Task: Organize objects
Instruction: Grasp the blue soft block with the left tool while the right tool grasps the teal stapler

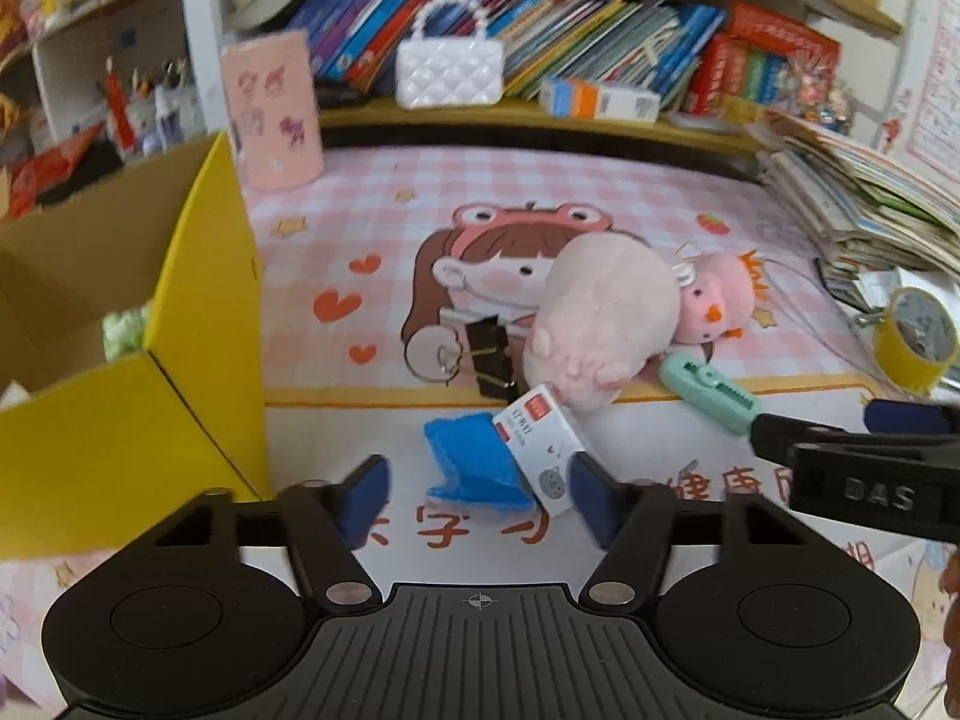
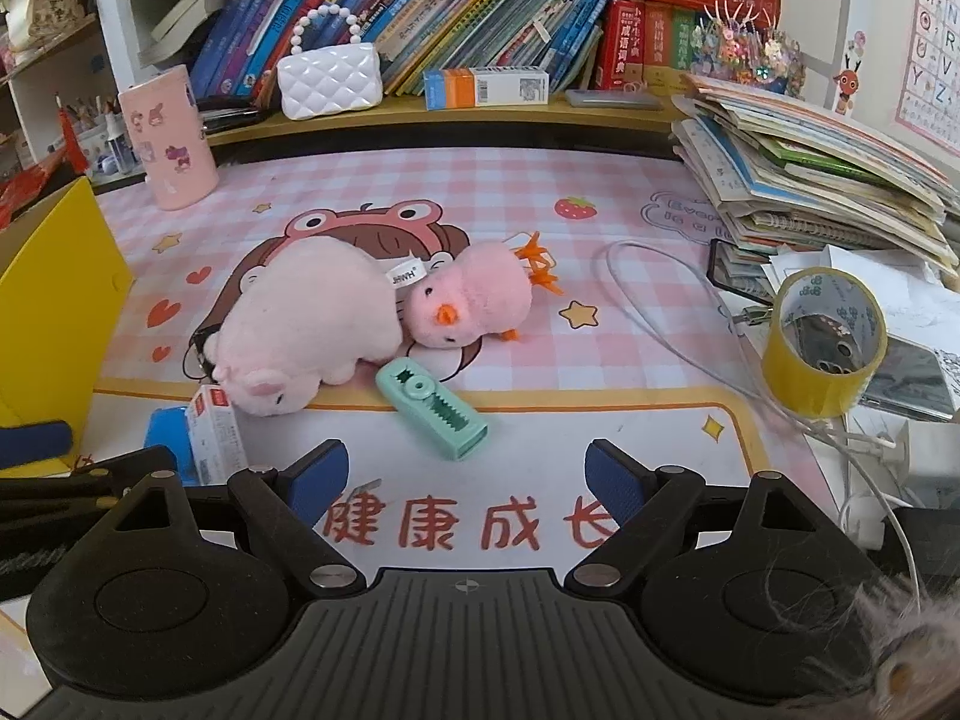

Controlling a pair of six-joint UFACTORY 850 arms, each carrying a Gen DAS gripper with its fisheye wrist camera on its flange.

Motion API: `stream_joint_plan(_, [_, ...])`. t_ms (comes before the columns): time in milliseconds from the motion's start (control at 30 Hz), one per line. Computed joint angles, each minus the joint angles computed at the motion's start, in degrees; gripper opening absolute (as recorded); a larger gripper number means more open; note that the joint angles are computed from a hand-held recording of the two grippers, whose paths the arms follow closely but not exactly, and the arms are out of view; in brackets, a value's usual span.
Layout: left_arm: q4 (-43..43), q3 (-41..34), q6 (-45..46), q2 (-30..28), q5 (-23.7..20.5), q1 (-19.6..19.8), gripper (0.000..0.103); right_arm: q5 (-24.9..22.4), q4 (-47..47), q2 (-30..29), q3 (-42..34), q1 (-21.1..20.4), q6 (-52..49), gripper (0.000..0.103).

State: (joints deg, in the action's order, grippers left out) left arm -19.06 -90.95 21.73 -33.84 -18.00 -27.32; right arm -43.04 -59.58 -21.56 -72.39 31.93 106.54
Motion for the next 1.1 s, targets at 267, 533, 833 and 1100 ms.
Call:
stream_joint_plan(267, [11.0, -5.3, -13.1, -4.9, -2.5, -0.6, 0.048, 2.9, -0.6, 0.2, 0.7, -1.3, -2.2, 0.085])
stream_joint_plan(533, [10.0, -6.0, -13.3, -5.6, -2.5, -0.5, 0.038, 5.8, -3.2, -1.6, -0.5, -2.6, -6.2, 0.084])
stream_joint_plan(833, [1.5, -1.4, -5.7, -0.7, -0.4, 0.9, 0.038, 9.8, -4.7, -4.9, -2.7, -5.2, -12.0, 0.067])
stream_joint_plan(1100, [-3.7, 1.5, -1.0, 2.1, 0.4, 1.8, 0.038, 14.6, -3.0, -5.3, -2.4, -6.4, -16.7, 0.023])
